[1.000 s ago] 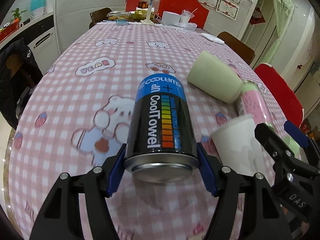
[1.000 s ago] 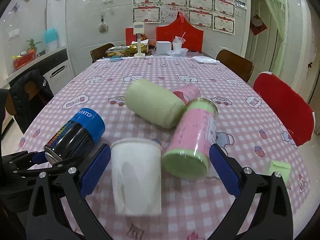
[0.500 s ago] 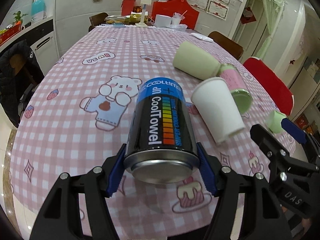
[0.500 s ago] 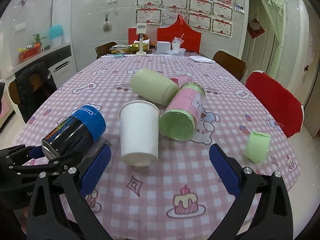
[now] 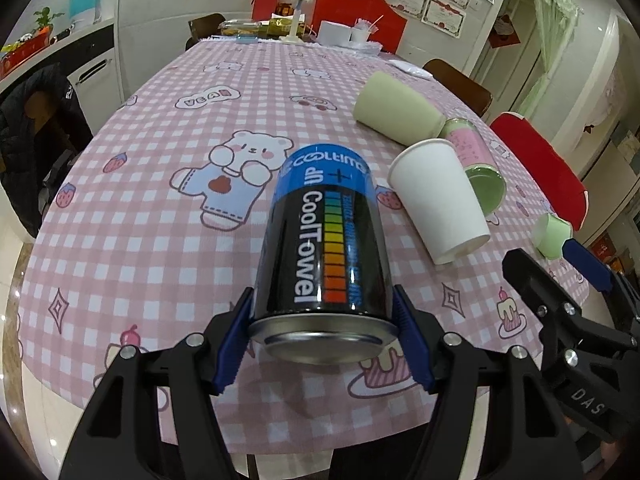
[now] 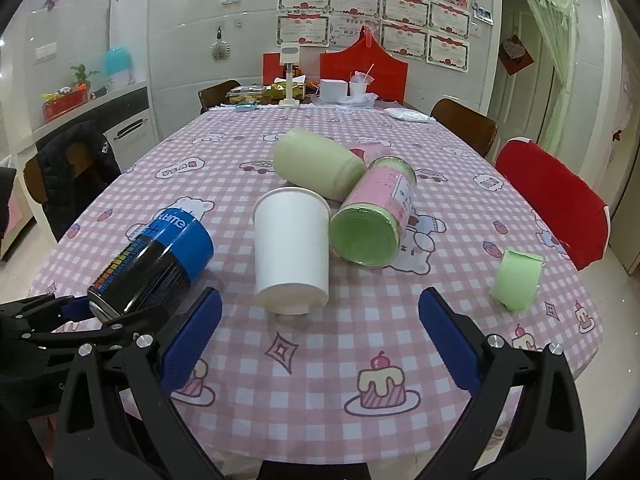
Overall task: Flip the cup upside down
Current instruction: 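Lift the can with the left tool and tilt it upright, then grasp the can with the right tool while the left tool releases it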
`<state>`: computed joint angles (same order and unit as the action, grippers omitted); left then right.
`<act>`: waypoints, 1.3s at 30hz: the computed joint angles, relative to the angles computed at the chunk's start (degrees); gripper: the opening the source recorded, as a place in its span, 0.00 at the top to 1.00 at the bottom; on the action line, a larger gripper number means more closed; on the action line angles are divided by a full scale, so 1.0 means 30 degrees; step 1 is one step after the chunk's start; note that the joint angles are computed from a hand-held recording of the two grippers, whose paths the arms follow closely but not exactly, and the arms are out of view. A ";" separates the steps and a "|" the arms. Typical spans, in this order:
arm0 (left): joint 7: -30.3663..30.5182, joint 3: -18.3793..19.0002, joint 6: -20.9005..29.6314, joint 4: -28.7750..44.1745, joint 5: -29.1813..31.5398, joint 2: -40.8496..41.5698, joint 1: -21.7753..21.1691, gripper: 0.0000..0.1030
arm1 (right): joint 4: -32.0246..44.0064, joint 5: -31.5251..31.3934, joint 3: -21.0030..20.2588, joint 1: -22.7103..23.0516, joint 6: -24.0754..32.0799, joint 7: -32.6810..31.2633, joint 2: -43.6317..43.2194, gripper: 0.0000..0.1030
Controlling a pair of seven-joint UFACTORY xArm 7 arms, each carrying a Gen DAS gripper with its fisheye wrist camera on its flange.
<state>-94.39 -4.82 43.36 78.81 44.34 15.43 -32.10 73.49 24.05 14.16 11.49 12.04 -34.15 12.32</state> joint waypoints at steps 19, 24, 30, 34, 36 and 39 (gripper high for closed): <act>-0.2956 -0.0944 0.0195 -0.3426 0.2409 -0.3818 0.1212 0.31 | 0.2232 0.2329 0.0433 0.0595 0.2911 -0.0190 0.0362 0.08; -0.3600 -0.1632 0.0648 -0.4723 0.2826 -0.5234 0.2258 0.31 | 0.4138 0.2404 0.0405 0.1198 0.5270 0.1044 0.1435 0.08; -0.3607 -0.2057 0.0923 -0.5656 0.2821 -0.6049 0.3301 0.31 | 0.5004 0.1127 0.0244 0.2119 0.5191 0.3079 0.2334 0.08; -0.3368 -0.2193 0.0811 -0.5959 0.2747 -0.6062 0.3811 0.31 | 0.5910 0.0358 0.0168 0.2320 0.6181 0.4116 0.3111 0.08; -0.3287 -0.2208 0.0778 -0.6025 0.2674 -0.6006 0.3960 0.31 | 0.6196 -0.0201 0.0066 0.2518 0.6277 0.4595 0.3414 0.08; -0.3221 -0.2057 0.0087 -0.6357 0.2696 -0.6031 0.4237 0.31 | 0.6864 -0.0499 0.0107 0.2506 0.7046 0.5190 0.3939 0.08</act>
<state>-104.05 -10.99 43.62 59.74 52.42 -2.66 -19.39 94.08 22.56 14.48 19.01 33.17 -18.58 24.13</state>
